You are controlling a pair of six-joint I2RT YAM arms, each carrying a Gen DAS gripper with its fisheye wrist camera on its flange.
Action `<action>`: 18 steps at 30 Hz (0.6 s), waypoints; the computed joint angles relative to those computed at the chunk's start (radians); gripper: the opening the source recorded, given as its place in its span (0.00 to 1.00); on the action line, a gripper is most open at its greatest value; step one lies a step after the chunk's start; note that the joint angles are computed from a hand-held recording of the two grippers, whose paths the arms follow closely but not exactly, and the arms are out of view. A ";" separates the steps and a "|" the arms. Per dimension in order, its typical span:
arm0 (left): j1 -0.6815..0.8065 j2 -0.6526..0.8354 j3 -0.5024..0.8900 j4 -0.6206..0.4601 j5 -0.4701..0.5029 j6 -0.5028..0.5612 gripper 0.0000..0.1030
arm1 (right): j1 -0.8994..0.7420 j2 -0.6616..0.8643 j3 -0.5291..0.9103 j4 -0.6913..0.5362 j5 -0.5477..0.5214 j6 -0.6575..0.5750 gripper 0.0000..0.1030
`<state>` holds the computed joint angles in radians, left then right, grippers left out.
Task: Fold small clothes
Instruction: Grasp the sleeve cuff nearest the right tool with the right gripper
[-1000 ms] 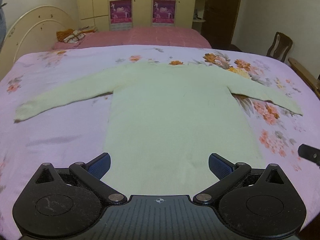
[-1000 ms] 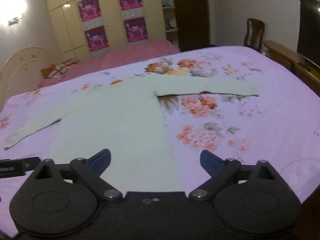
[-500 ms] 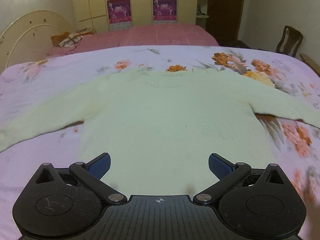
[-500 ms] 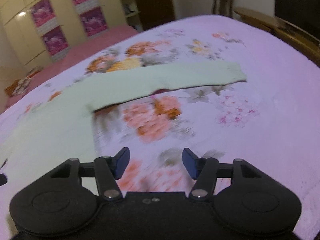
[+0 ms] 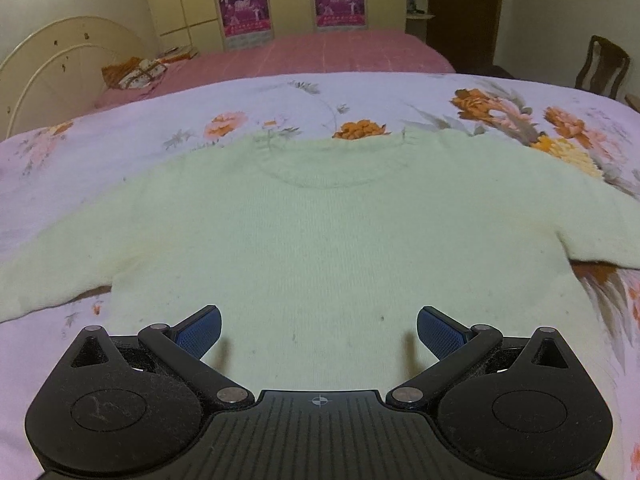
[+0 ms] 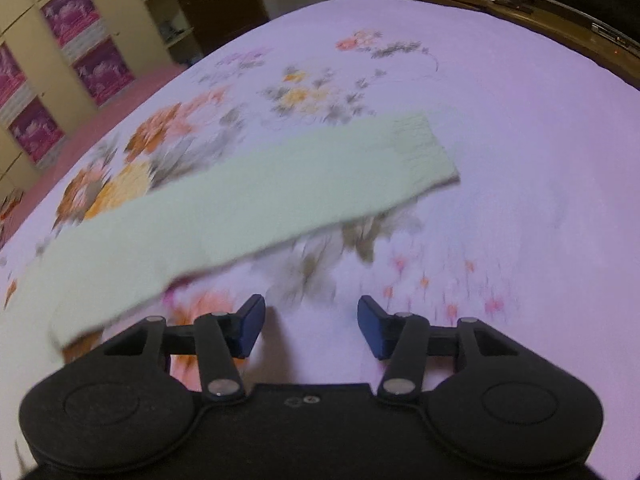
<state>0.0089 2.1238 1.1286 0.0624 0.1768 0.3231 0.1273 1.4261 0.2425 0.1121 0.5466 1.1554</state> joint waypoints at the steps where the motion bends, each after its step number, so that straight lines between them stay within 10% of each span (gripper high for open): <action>1: -0.003 0.012 0.011 0.002 -0.002 -0.003 1.00 | -0.044 0.000 -0.007 0.035 -0.010 -0.033 0.49; 11: -0.013 0.059 0.060 0.048 -0.010 0.012 1.00 | -0.350 0.087 -0.040 0.352 -0.117 -0.245 0.07; 18: 0.030 0.117 0.204 -0.081 0.046 -0.018 1.00 | -0.219 -0.014 0.030 0.238 -0.044 -0.268 0.04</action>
